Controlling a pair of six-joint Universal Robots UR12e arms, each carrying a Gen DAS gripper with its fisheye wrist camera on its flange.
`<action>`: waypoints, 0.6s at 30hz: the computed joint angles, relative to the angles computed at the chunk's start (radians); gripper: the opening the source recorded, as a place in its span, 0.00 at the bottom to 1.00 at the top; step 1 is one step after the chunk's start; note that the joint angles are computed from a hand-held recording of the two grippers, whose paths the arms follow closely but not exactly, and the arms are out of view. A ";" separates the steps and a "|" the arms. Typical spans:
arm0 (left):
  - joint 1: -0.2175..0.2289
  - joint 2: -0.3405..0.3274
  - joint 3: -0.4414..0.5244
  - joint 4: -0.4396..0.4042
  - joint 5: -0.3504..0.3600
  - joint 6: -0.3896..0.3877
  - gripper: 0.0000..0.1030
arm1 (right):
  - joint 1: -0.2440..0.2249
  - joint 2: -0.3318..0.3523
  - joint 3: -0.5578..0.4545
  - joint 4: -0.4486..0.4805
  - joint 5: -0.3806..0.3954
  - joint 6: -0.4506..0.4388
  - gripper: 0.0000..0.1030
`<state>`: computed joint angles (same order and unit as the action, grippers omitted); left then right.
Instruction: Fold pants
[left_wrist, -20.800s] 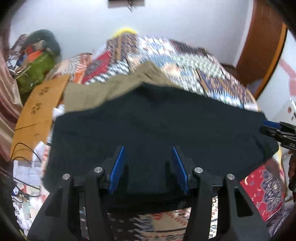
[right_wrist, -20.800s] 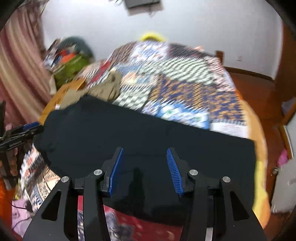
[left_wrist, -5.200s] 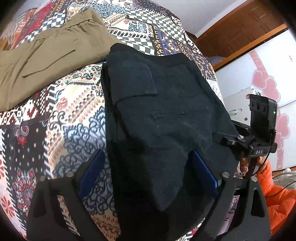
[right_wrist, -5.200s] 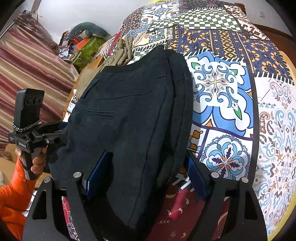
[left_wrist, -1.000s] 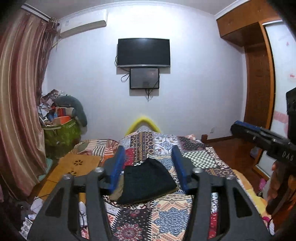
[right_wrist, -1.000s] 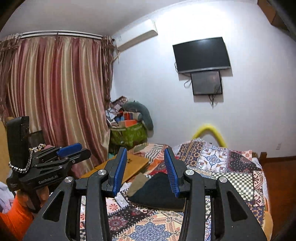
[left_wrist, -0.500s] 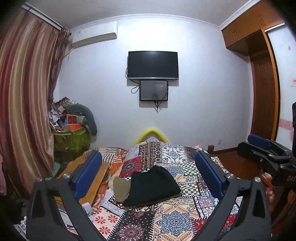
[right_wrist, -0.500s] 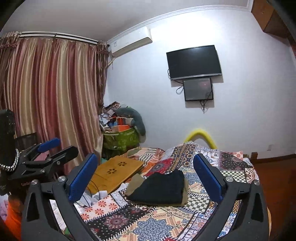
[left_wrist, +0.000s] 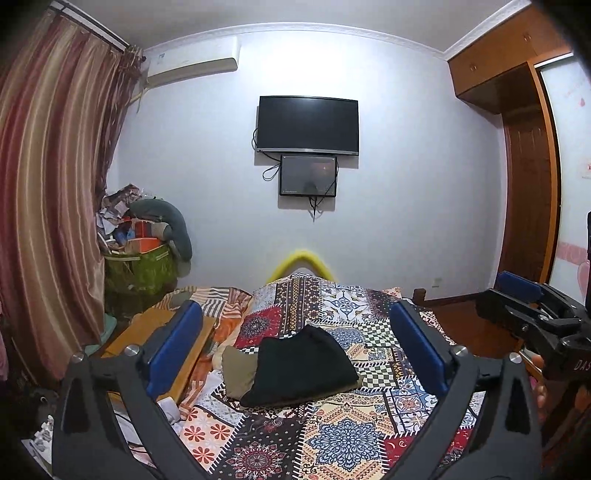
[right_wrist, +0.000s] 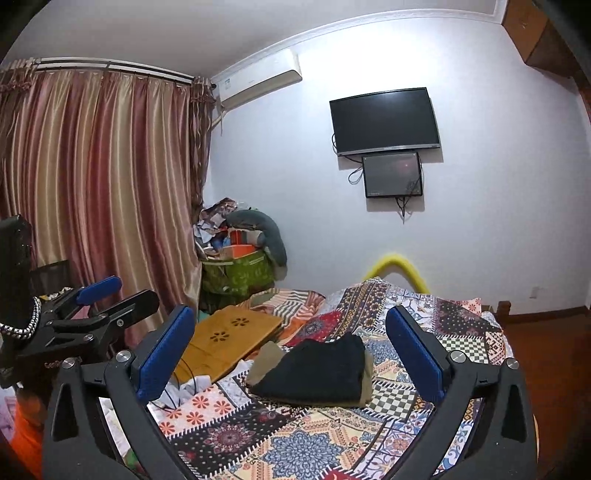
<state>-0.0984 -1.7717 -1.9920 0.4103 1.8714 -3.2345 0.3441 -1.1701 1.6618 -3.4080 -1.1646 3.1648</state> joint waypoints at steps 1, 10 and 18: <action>0.001 -0.002 0.001 0.003 0.000 0.002 0.99 | 0.001 0.000 -0.001 0.002 -0.002 -0.001 1.00; -0.002 -0.006 -0.001 0.011 -0.005 0.013 0.99 | 0.001 0.001 -0.003 0.006 -0.007 0.007 1.00; 0.004 -0.003 -0.001 -0.002 -0.023 0.004 0.99 | 0.004 -0.001 -0.002 0.009 -0.009 0.001 1.00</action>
